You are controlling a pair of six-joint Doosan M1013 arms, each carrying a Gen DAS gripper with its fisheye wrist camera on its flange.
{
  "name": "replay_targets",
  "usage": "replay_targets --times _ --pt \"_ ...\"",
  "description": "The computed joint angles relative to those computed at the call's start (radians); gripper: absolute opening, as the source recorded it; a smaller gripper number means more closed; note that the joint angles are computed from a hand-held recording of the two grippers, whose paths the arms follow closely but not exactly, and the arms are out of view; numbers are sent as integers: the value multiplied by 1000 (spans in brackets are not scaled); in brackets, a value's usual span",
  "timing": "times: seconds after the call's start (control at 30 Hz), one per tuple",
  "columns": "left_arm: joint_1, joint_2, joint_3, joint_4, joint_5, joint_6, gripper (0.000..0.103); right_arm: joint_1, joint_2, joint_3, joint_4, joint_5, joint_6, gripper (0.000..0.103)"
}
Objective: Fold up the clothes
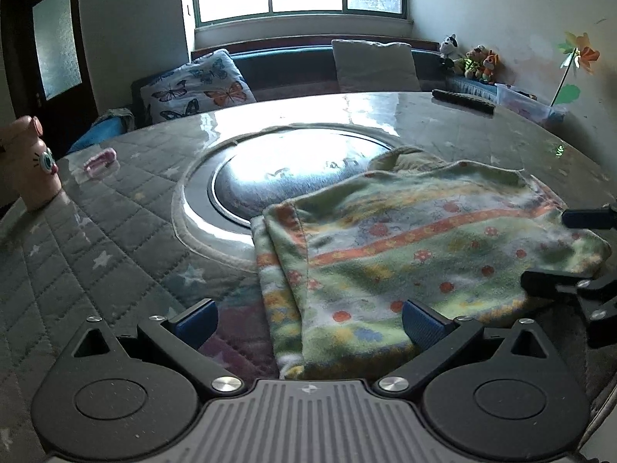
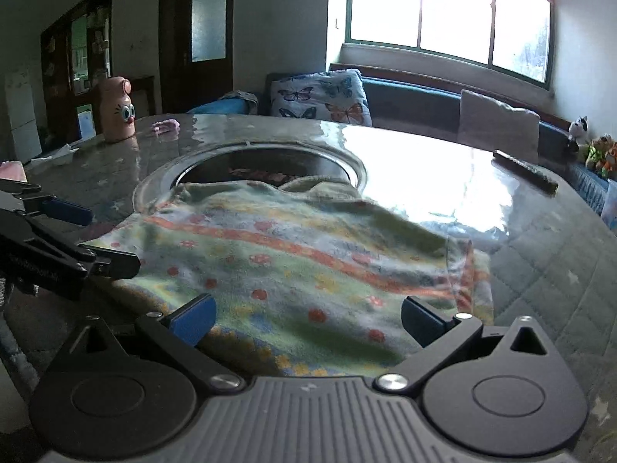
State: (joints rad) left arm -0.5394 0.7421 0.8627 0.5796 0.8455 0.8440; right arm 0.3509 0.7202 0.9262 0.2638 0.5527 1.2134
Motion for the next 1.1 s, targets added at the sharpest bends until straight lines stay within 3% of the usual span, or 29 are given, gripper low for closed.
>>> replay_targets --times 0.1,0.23,0.43,0.57,0.73,0.87,1.1 --pt "1 -1 -1 6 3 -6 103 -3 -7 9 -23 -22 36 103" --pt "4 3 -4 -13 16 -5 103 -2 6 -7 -85 20 94 103" --pt "6 0 1 -15 11 2 103 -7 -7 13 -108 -3 110 103" --pt "7 -1 0 -19 11 -3 103 -11 -4 9 -154 21 155 103" --pt "9 -7 4 -7 6 -27 103 -18 -14 22 -176 -5 201 103" --pt "15 1 -7 -33 27 -22 103 -20 -2 7 -222 38 243 103" --pt "21 -11 10 -37 13 -45 103 -25 -14 23 -188 24 194 103"
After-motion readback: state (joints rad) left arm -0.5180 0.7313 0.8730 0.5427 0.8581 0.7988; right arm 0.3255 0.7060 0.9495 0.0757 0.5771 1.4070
